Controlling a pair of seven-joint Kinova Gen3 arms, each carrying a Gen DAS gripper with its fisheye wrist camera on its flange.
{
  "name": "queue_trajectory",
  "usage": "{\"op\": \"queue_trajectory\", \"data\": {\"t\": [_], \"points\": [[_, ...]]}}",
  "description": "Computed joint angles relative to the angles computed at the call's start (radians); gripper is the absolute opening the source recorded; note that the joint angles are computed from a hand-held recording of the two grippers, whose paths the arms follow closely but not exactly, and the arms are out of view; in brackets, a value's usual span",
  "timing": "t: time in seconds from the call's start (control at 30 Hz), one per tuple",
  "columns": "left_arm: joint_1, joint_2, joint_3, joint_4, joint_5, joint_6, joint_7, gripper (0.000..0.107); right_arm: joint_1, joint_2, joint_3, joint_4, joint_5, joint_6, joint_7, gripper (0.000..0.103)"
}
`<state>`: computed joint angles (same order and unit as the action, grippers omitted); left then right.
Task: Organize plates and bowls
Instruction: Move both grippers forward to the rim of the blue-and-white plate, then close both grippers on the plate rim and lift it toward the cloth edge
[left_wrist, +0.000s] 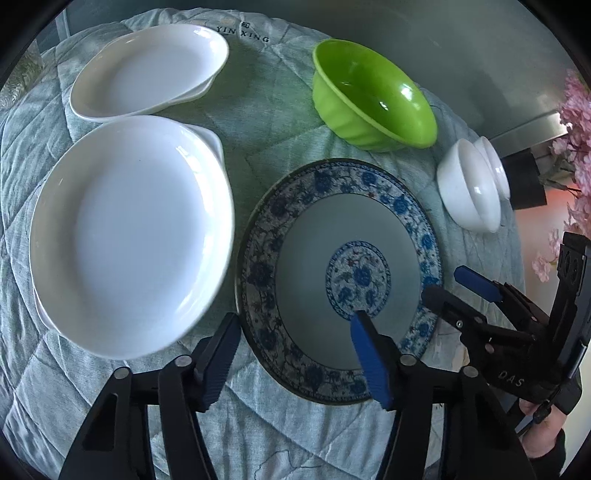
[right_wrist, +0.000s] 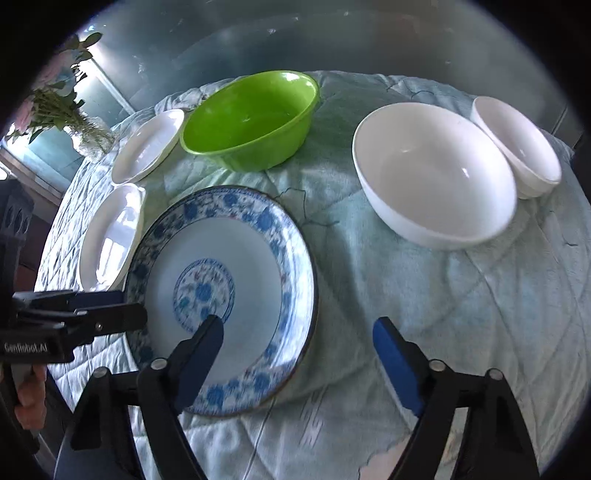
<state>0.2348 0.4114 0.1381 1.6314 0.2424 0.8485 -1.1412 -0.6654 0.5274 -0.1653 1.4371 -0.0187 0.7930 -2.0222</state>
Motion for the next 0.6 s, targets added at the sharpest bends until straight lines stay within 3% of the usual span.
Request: {"op": "queue_trajectory", "data": {"t": [0.07, 0.17, 0.3, 0.4, 0.5, 0.6], "points": [[0.000, 0.017, -0.004, -0.014, 0.002, 0.005, 0.015, 0.052, 0.004, 0.012, 0.002, -0.006, -0.005, -0.007, -0.004, 0.074], [-0.006, 0.036, -0.008, -0.032, 0.017, 0.009, 0.044, 0.051, 0.015, 0.031, 0.000, -0.018, -0.021, -0.019, -0.005, 0.074], [0.014, 0.063, -0.025, -0.087, -0.026, 0.044, 0.092, 0.038, -0.001, 0.058, 0.016, -0.059, -0.005, 0.001, -0.018, 0.064], [0.017, 0.085, -0.025, -0.117, -0.041, 0.073, 0.112, 0.029, -0.012, 0.072, 0.024, -0.090, 0.009, 0.023, -0.025, 0.052], [0.017, 0.096, -0.023, -0.134, -0.050, 0.088, 0.116, 0.028, -0.031, 0.081, 0.037, -0.110, 0.027, 0.044, -0.055, 0.041], [0.021, 0.104, -0.018, -0.150, -0.064, 0.108, 0.104, 0.028, -0.038, 0.081, 0.039, -0.115, 0.034, 0.060, -0.079, 0.041]]}}
